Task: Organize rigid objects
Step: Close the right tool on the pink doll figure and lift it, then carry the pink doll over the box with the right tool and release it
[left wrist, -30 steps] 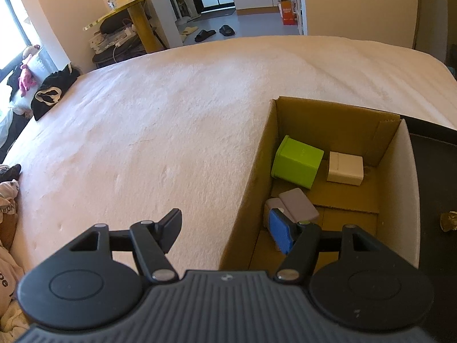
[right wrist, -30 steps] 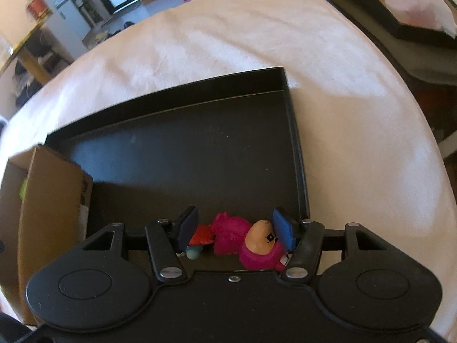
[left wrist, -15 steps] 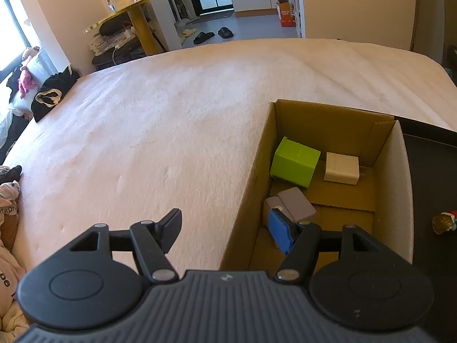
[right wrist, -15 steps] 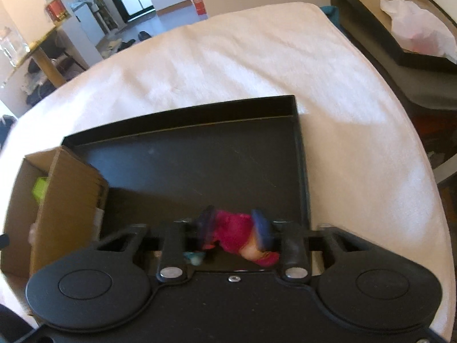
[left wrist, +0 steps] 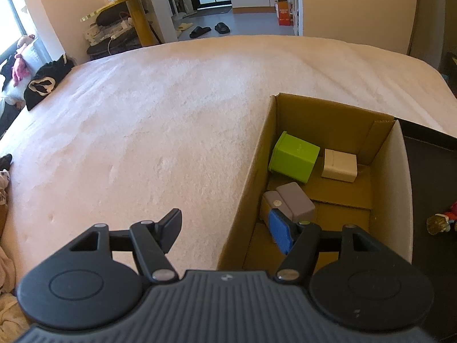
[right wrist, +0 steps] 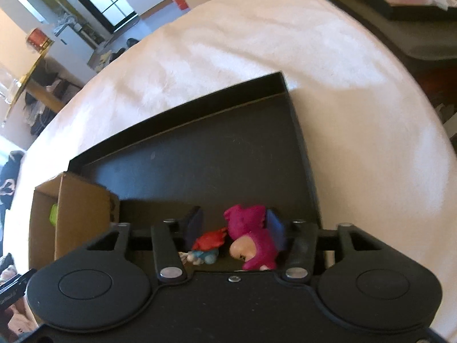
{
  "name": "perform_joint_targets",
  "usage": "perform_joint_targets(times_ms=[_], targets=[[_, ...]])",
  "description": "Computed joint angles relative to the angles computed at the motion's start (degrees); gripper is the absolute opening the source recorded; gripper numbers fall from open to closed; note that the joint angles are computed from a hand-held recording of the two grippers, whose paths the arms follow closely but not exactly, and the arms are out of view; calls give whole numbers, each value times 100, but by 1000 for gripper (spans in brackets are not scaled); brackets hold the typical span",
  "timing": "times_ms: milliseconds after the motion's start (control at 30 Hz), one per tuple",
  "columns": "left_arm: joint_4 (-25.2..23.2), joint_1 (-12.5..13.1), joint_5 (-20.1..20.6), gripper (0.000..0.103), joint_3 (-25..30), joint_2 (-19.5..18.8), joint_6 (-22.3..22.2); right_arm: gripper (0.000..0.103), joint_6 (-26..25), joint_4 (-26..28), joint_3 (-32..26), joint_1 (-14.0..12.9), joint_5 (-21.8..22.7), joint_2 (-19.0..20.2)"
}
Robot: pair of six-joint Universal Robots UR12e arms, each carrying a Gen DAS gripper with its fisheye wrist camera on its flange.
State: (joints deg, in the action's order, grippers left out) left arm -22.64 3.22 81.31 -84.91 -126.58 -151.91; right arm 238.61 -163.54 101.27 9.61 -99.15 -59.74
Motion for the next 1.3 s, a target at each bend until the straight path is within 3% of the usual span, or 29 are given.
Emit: perform_joint_targets(times_ms=[167, 267, 433, 667, 1033, 1300], targets=[[-109, 53, -167, 66, 39, -20, -113, 56, -279, 609, -218, 57, -18, 93], [-200, 86, -288, 66, 73, -31, -201, 41, -566, 940, -365, 106, -97, 171], [-274, 119, -422, 66, 107, -52, -258, 40, -915, 1131, -520, 199, -373, 258], [-309, 149, -517, 66, 80, -20, -189, 40, -1055, 916, -517, 248, -585, 188], [-401, 169, -510, 66, 93, -11, -74, 40, -1262, 165, -507, 360, -768, 90], [-485, 243, -744, 62, 109, -30, -53, 40, -1639, -417, -652, 468, -875, 189]])
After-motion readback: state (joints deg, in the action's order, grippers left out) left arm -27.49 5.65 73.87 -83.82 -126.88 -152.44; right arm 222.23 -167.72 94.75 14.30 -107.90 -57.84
